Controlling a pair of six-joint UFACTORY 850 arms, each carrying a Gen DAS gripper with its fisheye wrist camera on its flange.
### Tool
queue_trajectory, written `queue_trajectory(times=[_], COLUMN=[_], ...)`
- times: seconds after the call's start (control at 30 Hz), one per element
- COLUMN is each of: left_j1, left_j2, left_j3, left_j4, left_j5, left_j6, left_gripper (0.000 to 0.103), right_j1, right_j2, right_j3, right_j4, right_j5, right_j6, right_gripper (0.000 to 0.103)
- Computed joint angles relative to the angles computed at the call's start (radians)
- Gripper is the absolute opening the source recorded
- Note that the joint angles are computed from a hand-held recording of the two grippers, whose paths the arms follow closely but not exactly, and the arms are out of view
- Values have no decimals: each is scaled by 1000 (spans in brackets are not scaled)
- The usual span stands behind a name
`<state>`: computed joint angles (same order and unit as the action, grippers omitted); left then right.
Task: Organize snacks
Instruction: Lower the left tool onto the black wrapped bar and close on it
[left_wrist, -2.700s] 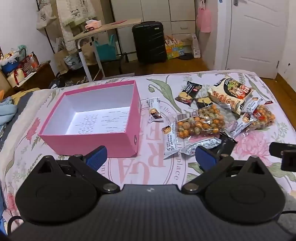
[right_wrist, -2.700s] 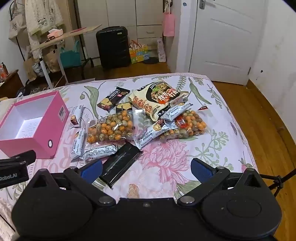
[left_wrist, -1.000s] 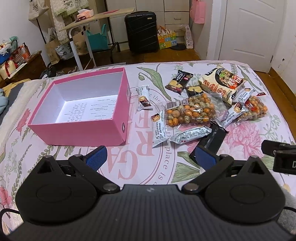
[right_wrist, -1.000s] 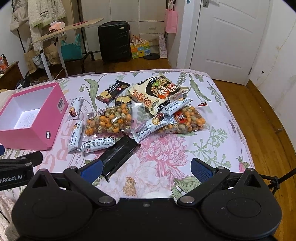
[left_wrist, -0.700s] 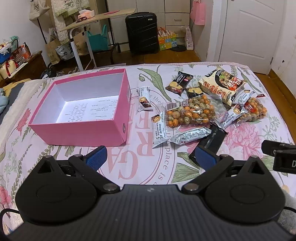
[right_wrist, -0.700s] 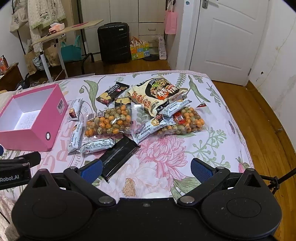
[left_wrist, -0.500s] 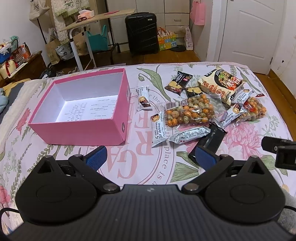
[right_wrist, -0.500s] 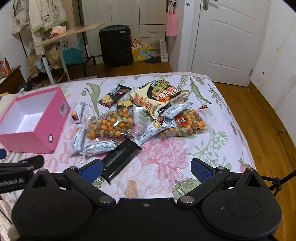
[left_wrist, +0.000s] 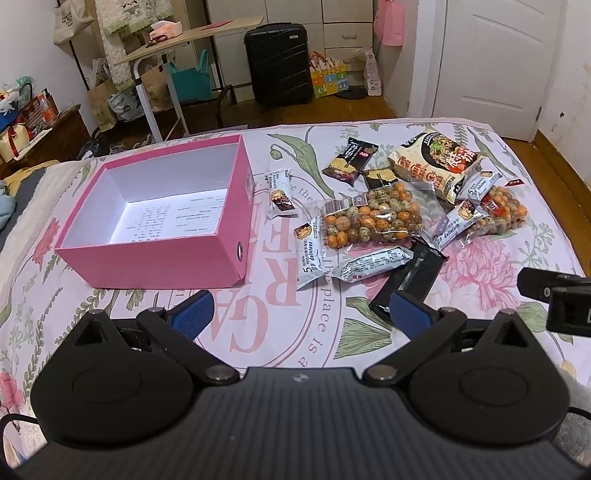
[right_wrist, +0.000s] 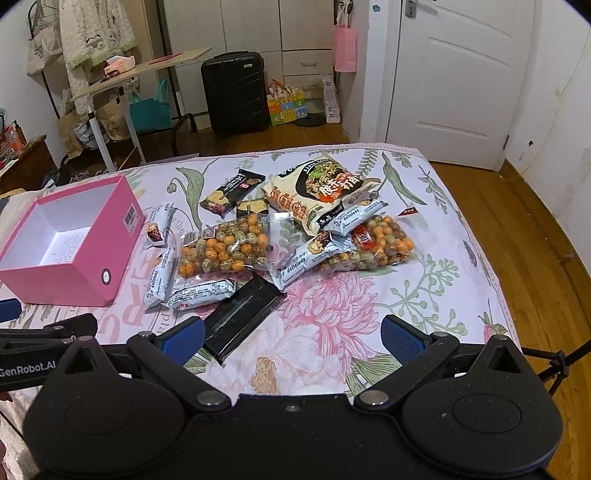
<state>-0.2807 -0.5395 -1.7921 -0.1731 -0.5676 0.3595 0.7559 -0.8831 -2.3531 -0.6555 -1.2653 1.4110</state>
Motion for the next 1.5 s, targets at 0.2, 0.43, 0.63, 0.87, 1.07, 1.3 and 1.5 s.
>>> queue_trajectory(times=[0.2,0.43,0.63,0.87,1.07,1.3,1.5], left_j1=[-1,-9,-7,-10,-10,-23,-34], left_j2=[0,-5,-56,-168,-299,-369,-309], left_j3=[-2,-4,-54,-162,-273,-292,-180], left_j4=[0,16,2,-5,-172,-235,-285], left_j5=[-3,-12,-50,-85,-165,-245,-113], left_j6=[2,-4,-49,-129,-97,-178,-113], left_gripper=[103,103,102,101,99,80,61], right_j1=[0,2,-26,-130,-228,-257,-267], right_j2=[0,-3,90,175,133,67,42], right_j3=[-1,-10,143,397,430,382,391], right_j4=[1,-17,-81,-122,278,353,417], right_j5=[-1,-15,180,562,747,768,789], right_j6=[2,-17,-193,-174,-441,-560,-545], right_gripper=[103,103,103,103,71,65,57])
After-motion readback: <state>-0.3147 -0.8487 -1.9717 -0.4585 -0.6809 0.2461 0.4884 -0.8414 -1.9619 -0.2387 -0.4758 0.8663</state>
